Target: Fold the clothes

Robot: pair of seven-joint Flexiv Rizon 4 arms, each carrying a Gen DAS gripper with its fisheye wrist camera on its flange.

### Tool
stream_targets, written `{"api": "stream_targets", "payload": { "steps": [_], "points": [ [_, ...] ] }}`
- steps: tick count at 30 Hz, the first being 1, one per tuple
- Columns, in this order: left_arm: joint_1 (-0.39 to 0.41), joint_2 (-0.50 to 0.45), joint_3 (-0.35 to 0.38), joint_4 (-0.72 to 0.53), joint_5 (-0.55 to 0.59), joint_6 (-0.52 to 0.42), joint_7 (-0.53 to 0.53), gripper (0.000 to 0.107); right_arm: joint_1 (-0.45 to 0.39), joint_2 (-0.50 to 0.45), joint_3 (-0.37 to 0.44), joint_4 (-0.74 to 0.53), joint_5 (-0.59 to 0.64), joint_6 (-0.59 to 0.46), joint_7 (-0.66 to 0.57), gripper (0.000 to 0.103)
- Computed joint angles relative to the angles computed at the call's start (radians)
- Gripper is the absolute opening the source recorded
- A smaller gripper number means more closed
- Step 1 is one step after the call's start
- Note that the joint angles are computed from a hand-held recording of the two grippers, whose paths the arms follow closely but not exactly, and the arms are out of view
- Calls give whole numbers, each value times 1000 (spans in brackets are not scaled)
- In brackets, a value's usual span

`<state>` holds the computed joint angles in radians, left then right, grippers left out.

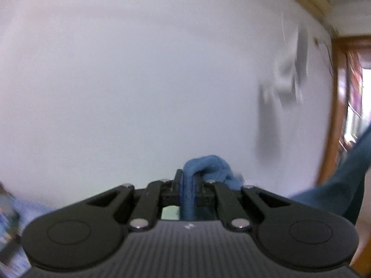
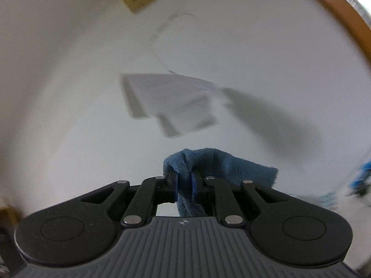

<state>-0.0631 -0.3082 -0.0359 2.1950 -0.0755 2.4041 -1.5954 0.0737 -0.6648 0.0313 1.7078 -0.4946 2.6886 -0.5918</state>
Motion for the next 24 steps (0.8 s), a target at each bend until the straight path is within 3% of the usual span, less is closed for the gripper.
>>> {"api": "stream_targets", "payload": {
  "steps": [4, 7, 11, 15, 18, 21, 24],
  "points": [
    [-96, 106, 44, 52, -179, 58, 176, 3, -2, -36, 22, -83, -81, 65, 81, 11],
    [-137, 108, 40, 33, -300, 57, 330, 3, 22, -56, 15, -133, -102, 82, 115, 11],
    [-113, 50, 28, -46, -370, -90, 389, 4, 58, -121, -10, -270, -126, -37, 177, 11],
    [-142, -144, 70, -230, -555, -251, 480, 5, 88, -218, -32, -435, -143, -243, 212, 11],
    [-193, -315, 147, -417, -721, -402, 548, 5, 121, -307, -33, -561, -77, -442, 153, 11],
    [-221, -458, 224, -564, -772, -584, 528, 7, 130, -345, -51, -571, -129, -598, 129, 12],
    [-275, -570, 338, -669, -750, -773, 481, 10, 125, -389, -25, -603, -195, -788, 93, 16]
  ]
}}
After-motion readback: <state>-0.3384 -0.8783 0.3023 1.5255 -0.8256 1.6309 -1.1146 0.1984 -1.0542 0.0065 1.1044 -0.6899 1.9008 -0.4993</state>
